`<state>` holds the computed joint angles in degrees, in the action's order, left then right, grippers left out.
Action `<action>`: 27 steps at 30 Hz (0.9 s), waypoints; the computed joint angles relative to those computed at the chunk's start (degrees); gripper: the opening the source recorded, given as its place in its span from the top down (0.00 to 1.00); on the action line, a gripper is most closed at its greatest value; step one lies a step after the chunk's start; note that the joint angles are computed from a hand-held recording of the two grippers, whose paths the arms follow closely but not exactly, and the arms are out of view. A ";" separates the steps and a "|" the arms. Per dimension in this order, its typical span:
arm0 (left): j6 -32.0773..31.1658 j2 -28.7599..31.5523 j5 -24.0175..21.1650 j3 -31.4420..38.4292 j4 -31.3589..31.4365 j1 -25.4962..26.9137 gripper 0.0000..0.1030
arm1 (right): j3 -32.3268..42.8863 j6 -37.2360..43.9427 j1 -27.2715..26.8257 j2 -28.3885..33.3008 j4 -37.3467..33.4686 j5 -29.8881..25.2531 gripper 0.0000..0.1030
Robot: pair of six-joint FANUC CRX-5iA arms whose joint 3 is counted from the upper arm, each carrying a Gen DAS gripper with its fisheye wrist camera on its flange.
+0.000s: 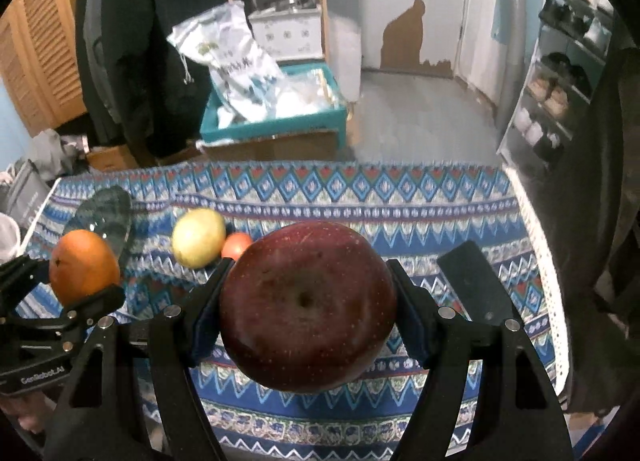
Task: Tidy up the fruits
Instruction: 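Carry the orange with the left tool over the glass plate while the right tool carries the apple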
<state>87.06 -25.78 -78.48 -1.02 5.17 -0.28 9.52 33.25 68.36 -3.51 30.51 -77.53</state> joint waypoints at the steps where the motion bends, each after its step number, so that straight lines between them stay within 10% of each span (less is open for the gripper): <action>1: -0.17 -0.36 0.16 0.13 0.22 0.36 0.33 | 0.38 0.04 0.13 0.14 0.43 0.03 0.28; 27: -13.07 -8.33 -1.05 -3.92 14.13 27.94 0.33 | 19.42 6.98 3.34 13.01 -0.13 1.89 0.28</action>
